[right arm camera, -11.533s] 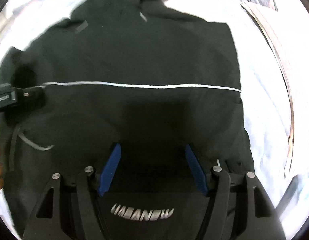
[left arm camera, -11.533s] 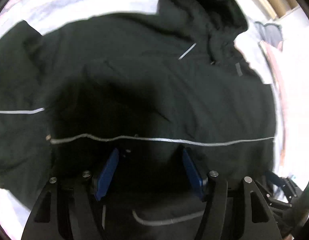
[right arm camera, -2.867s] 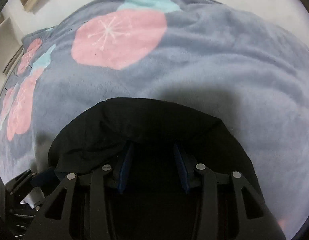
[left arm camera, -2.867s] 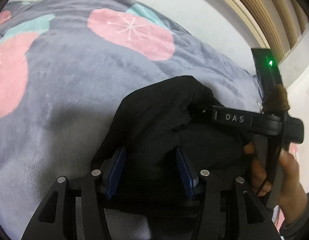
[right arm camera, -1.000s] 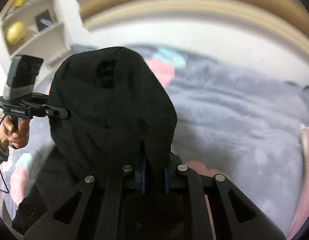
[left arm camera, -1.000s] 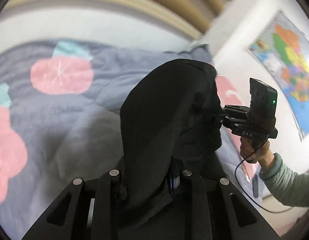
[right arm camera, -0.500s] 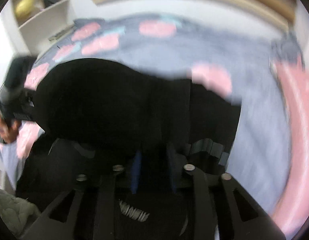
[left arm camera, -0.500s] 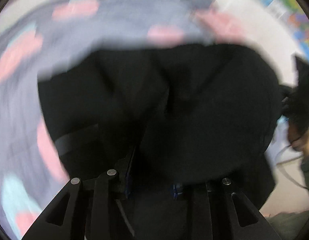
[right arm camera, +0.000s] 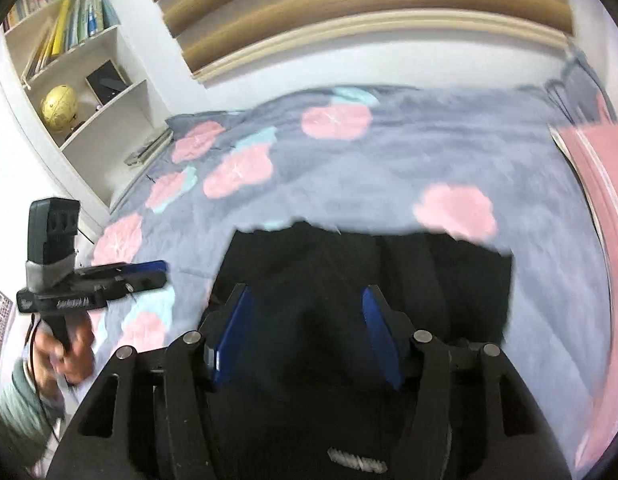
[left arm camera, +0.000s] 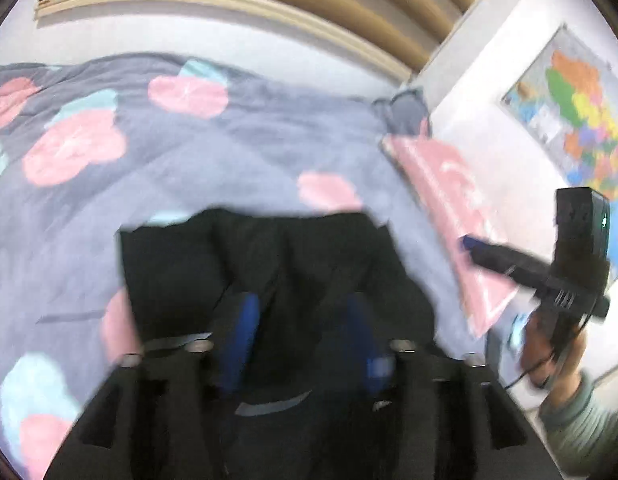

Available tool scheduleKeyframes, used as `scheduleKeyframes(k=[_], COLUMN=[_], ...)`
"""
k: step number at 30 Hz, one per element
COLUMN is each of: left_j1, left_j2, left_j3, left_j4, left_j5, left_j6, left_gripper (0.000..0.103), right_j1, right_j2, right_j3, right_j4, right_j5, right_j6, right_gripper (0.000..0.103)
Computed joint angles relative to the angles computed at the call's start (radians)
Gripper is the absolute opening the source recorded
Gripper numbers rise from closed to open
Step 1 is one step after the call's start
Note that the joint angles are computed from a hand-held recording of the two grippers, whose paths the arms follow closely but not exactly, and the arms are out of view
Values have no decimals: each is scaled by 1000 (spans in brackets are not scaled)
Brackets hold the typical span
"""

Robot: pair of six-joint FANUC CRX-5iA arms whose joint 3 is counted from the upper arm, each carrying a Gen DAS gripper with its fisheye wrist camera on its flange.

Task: Fold large clothes
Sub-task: 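Lower the hood onto the jacket body and open both grippers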

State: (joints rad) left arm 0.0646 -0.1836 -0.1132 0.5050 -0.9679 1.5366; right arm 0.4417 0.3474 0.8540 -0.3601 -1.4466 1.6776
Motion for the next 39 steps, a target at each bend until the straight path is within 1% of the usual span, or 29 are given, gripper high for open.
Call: scheduleKeyframes(k=[1,2,3,4,5,6,7,8,9,10,11,12,13,15,18,20,21,22,24,27,28,30,32,34,36,39], left_j1=[-9,-13,-14,-23,-27,-33,-42,-48,-51,-55,-67,-77,-86,-93,-89,-89,-95,-102,-108,-120,-123,-136,-155,-169,-179,-177], left_j2=[18,45,72,89,105,119,146,177,199,209,202,200,201,188,114,43,14,1,6,86,105,126,131,121,100,63], left_j3=[-4,-18,-44,-74,-92,-108,-109,-115,-118,-147,-174,-170,-153,-139,-164,-212,-231,-234,-239,-215,-215,-220,-201,-195,-208,-225], left_j4=[21,74,137,165,171,155,99,75,74,83,83,64,35,14,44,99,106,94,83,-13,-25,-48,-100,-128,-125,-105], left_j5=[29,50,57,61,61,49,13,-32,-51,-39,3,20,19,14,30,78,107,118,111,76,76,101,102,100,110,75], left_j6=[-6,-26,-44,-40,-41,-29,18,48,65,76,88,102,125,143,110,68,61,72,93,198,212,246,281,299,299,282], left_gripper=[59,59,59,59,59,58,59,59,59,59,59,60,60,60,60,60,60,60,60,60,60,60,60,60,60,60], right_j1=[25,62,84,102,120,135,137,143,134,119,114,110,106,93,53,33,33,39,70,126,127,129,133,137,132,124], right_j2=[-3,5,21,19,20,19,27,27,29,18,-2,-9,-7,-4,-66,-123,-147,-157,-168,-142,-131,-155,-163,-182,-190,-203], right_j3=[-30,-61,-84,-126,-188,-238,-281,-345,-378,-420,-462,-477,-470,-437,-435,-464,-484,-499,-554,-632,-629,-684,-696,-714,-731,-741], right_j4=[35,99,139,160,204,244,272,296,278,253,246,241,235,209,117,68,66,76,134,259,265,270,278,283,278,264], right_j5=[16,35,24,21,11,14,26,25,21,47,95,115,109,79,82,111,127,135,159,174,173,230,239,242,255,240], right_j6=[-8,-25,-38,-50,-65,-76,-79,-101,-111,-115,-115,-114,-119,-112,-56,-28,-21,-20,-16,-48,-48,-46,-64,-73,-85,-82], right_gripper=[61,61,61,61,61,60,59,59,59,59,59,59,59,59,60,60,60,60,60,60,59,60,60,60,60,60])
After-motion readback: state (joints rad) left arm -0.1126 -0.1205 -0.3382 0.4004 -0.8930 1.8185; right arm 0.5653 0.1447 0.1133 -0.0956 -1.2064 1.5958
